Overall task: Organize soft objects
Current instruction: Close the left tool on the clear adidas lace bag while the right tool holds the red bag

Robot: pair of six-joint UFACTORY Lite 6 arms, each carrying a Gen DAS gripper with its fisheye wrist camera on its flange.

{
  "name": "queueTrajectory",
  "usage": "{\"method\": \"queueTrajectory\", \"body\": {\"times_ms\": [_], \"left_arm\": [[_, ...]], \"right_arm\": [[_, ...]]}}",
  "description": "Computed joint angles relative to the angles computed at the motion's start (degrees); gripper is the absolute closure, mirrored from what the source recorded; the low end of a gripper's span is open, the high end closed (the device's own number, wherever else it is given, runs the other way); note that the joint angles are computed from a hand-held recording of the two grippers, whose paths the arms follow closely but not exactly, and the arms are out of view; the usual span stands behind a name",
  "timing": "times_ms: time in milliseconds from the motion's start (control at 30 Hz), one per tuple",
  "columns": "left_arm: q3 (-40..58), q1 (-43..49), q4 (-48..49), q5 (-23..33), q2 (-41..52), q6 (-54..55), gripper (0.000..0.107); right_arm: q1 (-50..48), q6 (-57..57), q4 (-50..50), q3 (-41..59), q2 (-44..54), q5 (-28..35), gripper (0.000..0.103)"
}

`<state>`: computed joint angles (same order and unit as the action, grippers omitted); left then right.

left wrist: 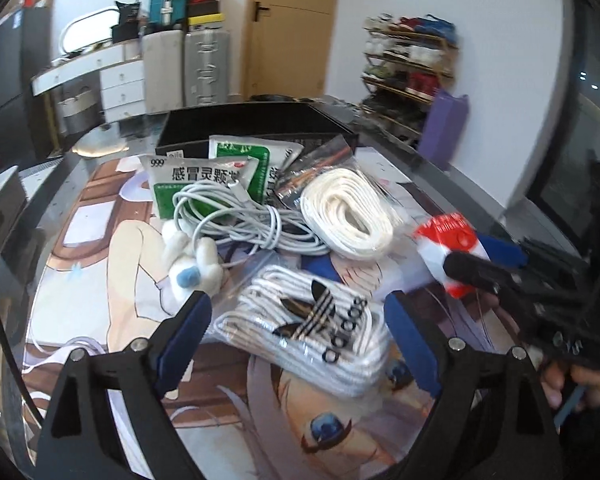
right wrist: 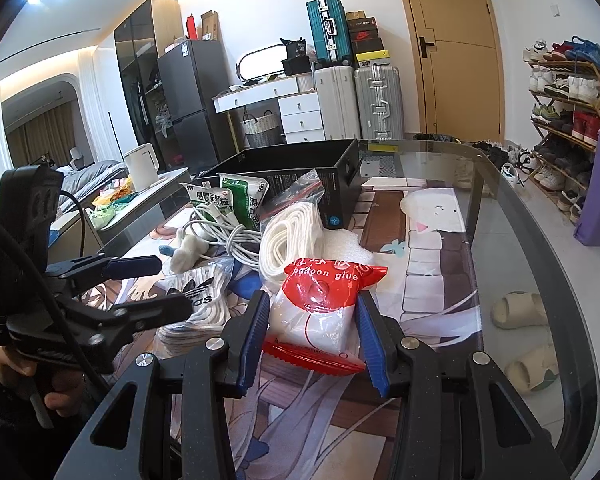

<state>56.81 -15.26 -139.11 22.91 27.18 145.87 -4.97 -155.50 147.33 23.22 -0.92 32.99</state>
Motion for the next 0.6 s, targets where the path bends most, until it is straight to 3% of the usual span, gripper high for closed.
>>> {"method": "queueTrajectory", "body": {"times_ms": [300,600], "left_arm": [[5.02,-5.4,-19.36,-5.67,4.71,17.6,0.018],[1.98,-0.13,-0.29,-4.68,2.67,1.51,0.015]], "right_arm": [[-0.24,0.24,-0.26,0.02,0.46,0.16,0.059],[-0.3,0.22,-0.54,-0.02,0.66,0.42,0.059]]}}
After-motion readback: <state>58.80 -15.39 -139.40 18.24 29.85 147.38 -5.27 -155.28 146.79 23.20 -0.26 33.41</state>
